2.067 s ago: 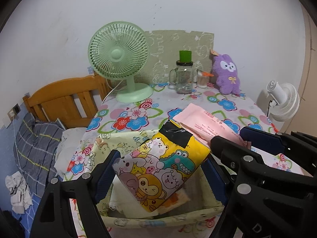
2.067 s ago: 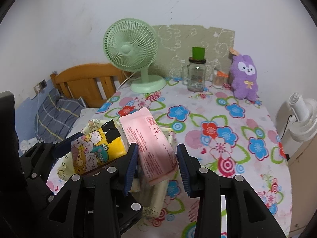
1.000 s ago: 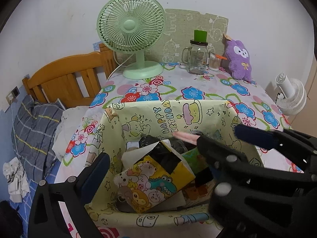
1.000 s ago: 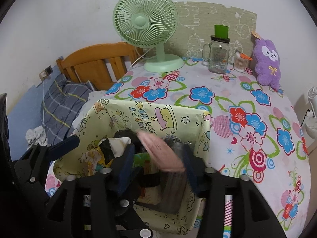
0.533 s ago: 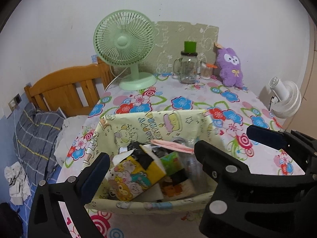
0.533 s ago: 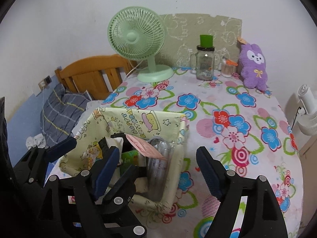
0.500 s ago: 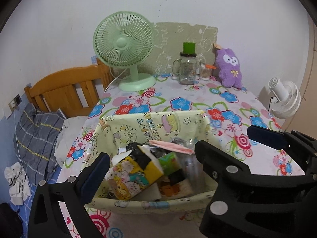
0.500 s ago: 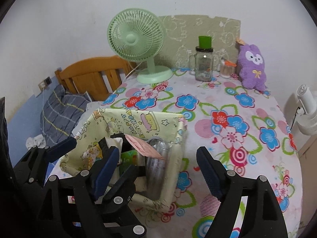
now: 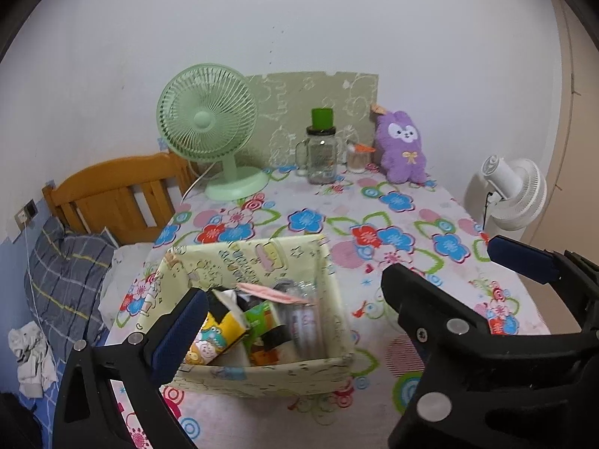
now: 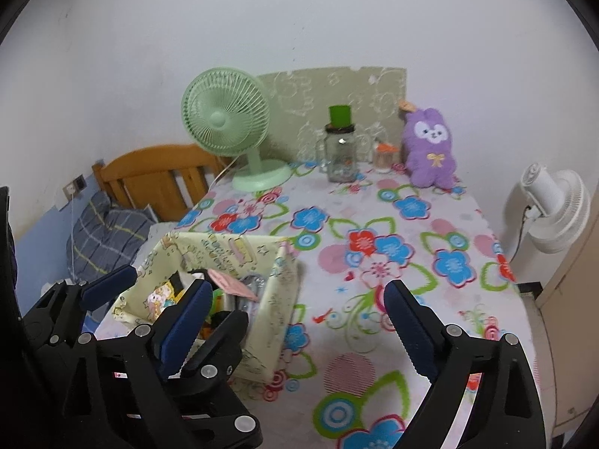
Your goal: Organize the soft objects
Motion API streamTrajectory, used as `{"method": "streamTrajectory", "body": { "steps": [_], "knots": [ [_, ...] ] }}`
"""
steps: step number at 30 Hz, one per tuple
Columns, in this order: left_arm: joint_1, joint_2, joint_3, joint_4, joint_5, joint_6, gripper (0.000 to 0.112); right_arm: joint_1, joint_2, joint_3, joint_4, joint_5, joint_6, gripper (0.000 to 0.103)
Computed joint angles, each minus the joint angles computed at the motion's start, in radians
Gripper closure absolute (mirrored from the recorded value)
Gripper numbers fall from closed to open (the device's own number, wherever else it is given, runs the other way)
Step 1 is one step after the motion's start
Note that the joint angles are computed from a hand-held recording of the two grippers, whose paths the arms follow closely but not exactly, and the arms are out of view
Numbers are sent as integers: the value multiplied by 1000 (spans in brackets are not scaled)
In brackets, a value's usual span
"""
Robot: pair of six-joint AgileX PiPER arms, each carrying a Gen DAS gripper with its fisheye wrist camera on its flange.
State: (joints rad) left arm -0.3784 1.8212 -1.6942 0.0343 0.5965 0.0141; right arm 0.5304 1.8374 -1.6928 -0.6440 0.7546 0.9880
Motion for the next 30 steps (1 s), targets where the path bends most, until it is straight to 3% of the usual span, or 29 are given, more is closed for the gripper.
{"method": "streamTrajectory", "body": {
  "steps": [18,30],
  "knots": [
    [-115,-142,113,143,-59,-140,10,58,-284,291,-289,80,302,7],
    [-115,-237,201,187,-110,-200,10,181,-388,377,-482,289,484,0]
  ]
}}
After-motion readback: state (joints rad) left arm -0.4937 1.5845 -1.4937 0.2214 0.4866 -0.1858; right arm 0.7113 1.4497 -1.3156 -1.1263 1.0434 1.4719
